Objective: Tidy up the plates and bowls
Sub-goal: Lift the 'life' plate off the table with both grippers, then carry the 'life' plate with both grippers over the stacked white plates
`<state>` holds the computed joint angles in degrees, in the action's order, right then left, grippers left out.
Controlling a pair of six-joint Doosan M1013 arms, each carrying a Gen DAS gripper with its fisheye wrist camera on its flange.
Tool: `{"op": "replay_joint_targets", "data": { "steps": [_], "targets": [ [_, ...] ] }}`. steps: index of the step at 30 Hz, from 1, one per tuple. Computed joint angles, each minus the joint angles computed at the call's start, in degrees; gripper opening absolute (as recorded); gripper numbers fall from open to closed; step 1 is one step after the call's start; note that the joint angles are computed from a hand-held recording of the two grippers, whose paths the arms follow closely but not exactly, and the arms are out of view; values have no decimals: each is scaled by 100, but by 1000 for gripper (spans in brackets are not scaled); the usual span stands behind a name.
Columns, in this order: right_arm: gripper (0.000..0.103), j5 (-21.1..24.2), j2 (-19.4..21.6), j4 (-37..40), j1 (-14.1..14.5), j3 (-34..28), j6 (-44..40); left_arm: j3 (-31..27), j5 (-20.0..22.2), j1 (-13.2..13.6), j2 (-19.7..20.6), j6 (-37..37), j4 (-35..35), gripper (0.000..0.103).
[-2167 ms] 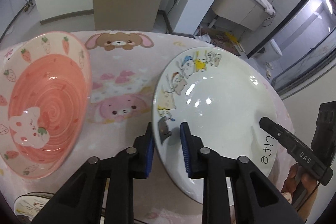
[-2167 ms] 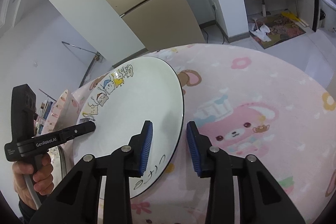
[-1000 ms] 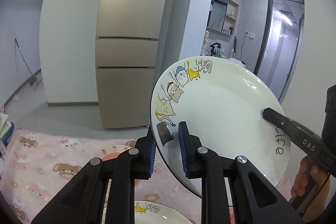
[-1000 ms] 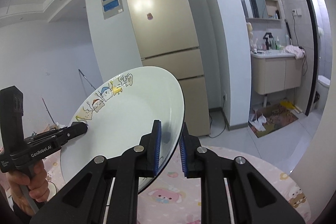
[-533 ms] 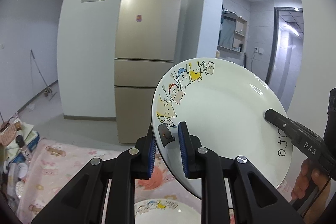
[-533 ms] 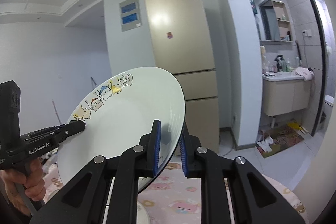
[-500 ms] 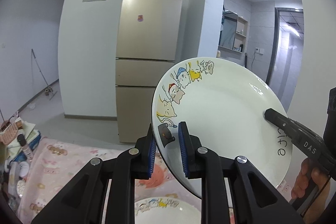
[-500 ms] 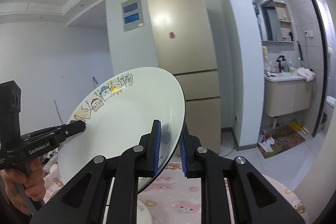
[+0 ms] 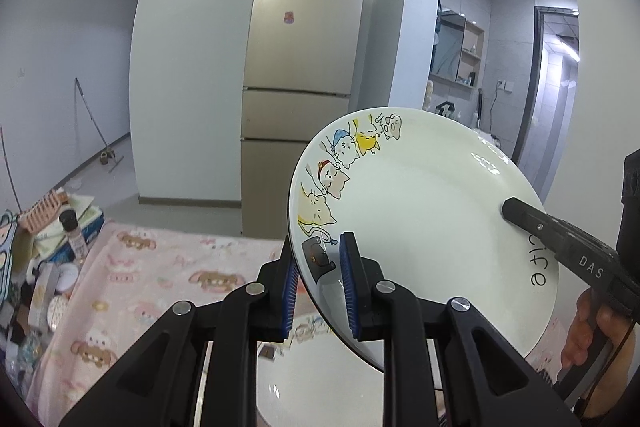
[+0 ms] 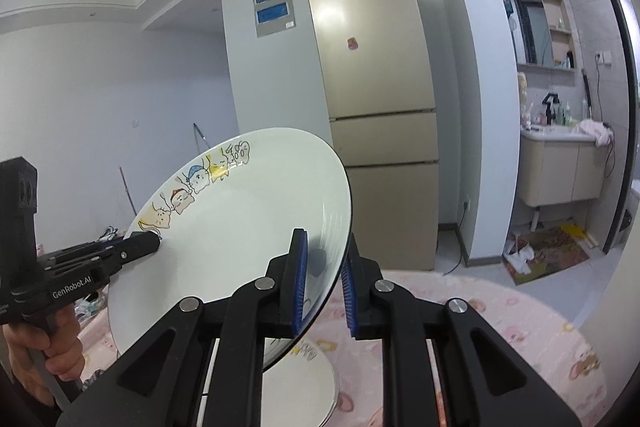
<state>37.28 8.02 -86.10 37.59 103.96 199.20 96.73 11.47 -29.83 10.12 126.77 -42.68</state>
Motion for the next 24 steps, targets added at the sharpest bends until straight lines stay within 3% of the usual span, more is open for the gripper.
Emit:
{"op": "replay_joint_targets", "data": {
  "steps": [3, 7, 11, 14, 17, 24],
  "targets": [
    [15, -104, 45, 71, -16, 58, 50, 112, -23, 12, 24, -99, 148, 22],
    [15, -294, 149, 395, -84, 94, -151, 197, -50, -26, 130, -851, 880, 21],
    [15, -309, 245, 930, -150, 71, -657, 143, 261, -3, 318, -1100, 1009, 22],
    [15, -643, 251, 1565, -291, 114, -969, 81, 465, -57, 435, -2097, 1960, 22],
    [15, -582, 322, 2188, -301, 91, -1537, 80, 530, -131, 504, -2776, 2759, 22],
    [14, -692, 409, 2871, -412, 80, -2103, 57, 851, -180, 655, -3337, 3261, 22]
  ]
}}
